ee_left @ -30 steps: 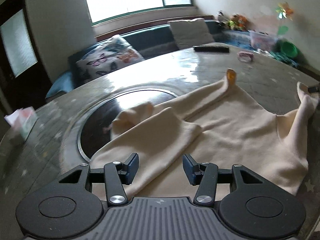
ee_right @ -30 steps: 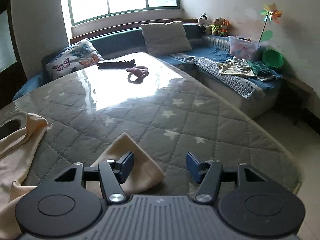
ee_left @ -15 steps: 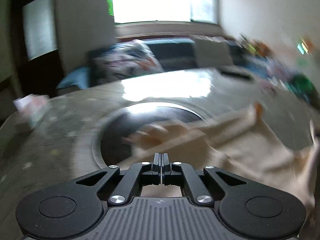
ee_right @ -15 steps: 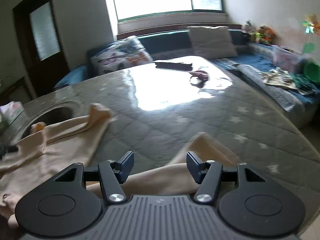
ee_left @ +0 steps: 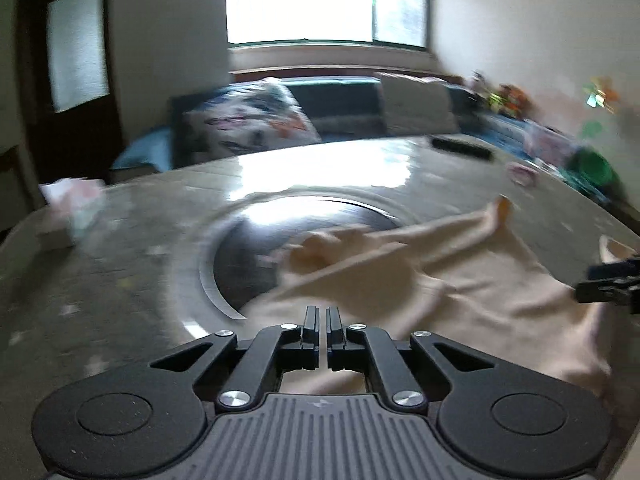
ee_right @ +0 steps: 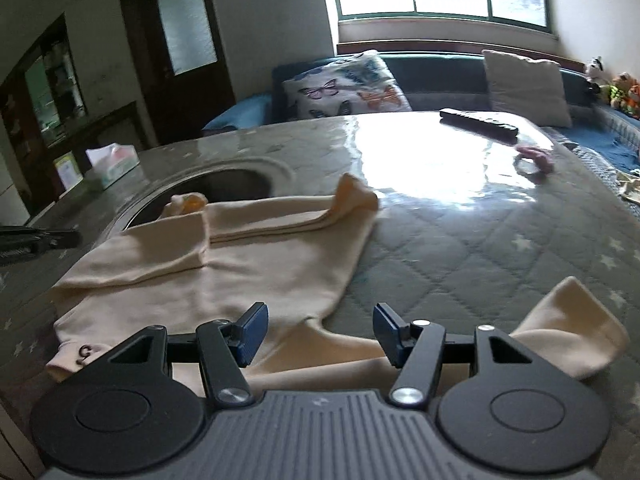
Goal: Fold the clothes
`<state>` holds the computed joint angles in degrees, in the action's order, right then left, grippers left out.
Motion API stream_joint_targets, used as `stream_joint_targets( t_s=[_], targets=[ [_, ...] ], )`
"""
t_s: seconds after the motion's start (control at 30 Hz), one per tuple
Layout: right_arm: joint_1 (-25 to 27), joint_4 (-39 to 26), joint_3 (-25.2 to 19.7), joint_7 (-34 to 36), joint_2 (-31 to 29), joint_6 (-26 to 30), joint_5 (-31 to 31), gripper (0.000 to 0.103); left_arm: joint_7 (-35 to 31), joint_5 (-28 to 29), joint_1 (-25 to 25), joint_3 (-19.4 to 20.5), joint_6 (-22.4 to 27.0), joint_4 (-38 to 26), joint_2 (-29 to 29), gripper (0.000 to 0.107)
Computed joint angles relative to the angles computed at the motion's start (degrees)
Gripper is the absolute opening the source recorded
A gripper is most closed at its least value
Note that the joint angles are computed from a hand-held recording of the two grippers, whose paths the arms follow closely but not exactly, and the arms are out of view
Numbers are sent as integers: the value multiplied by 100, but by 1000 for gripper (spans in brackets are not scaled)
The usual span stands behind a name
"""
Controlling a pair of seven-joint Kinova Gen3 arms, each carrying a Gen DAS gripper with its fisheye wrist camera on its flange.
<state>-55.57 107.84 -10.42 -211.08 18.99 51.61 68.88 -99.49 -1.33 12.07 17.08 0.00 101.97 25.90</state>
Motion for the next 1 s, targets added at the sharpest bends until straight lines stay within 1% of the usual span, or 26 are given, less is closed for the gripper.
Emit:
stream_joint_targets(
  t_s=[0.03,0.07,0.1,0.13,0.23,0.37,0.43,0.47,0.5,0.53,0.57,0.6,0.7,0.8,0.83,0.93,1.0],
  targets=[
    [11,-9,-10,26,4,-54,11,59,-62,-62,-44,171,114,-108,90,12],
    [11,-1,-16,37,7,-98,27,59,-125,-102,-23,236,158,-177,159,21],
    [12,-8,-19,69,19,-126,31,59,-170,-155,103,194,211,-266,225,31],
    [15,-26,-15,103,31,-144,27,59,-258,-168,156,192,235,-320,292,34],
    [18,-19,4,96,38,-242,34,59,-449,-193,319,218,467,-624,521,38],
    [32,15,35,44,41,-352,73,59,-519,-85,716,-135,774,-1040,766,39],
    [32,10,43,20,68,-395,114,60,-613,-35,711,-96,886,-1177,874,39],
    [37,7,48,27,70,-411,115,60,-615,-15,802,-191,911,-1240,913,39],
    [37,10,54,19,73,-424,127,60,-651,8,797,-186,843,-1243,944,35],
    [37,7,58,12,79,-433,132,60,-671,46,765,-157,790,-1250,971,28],
    [37,-6,63,13,89,-433,129,60,-669,96,725,-128,808,-1260,973,9],
    [33,-12,67,18,90,-427,127,60,-621,159,729,-174,760,-1244,957,7],
    [6,-13,72,13,79,-386,149,60,-472,341,473,-98,307,-932,753,3],
    [-2,-42,55,94,69,-337,133,60,-183,462,57,61,-179,-611,490,3],
    [-3,-52,52,119,70,-329,128,60,-50,488,-38,20,-310,-510,380,3],
    [-13,-122,46,232,93,-334,136,60,295,535,-30,-419,-508,-351,120,3],
    [-26,-176,46,318,110,-359,163,60,505,656,135,-904,-647,-199,-29,3]
  ],
)
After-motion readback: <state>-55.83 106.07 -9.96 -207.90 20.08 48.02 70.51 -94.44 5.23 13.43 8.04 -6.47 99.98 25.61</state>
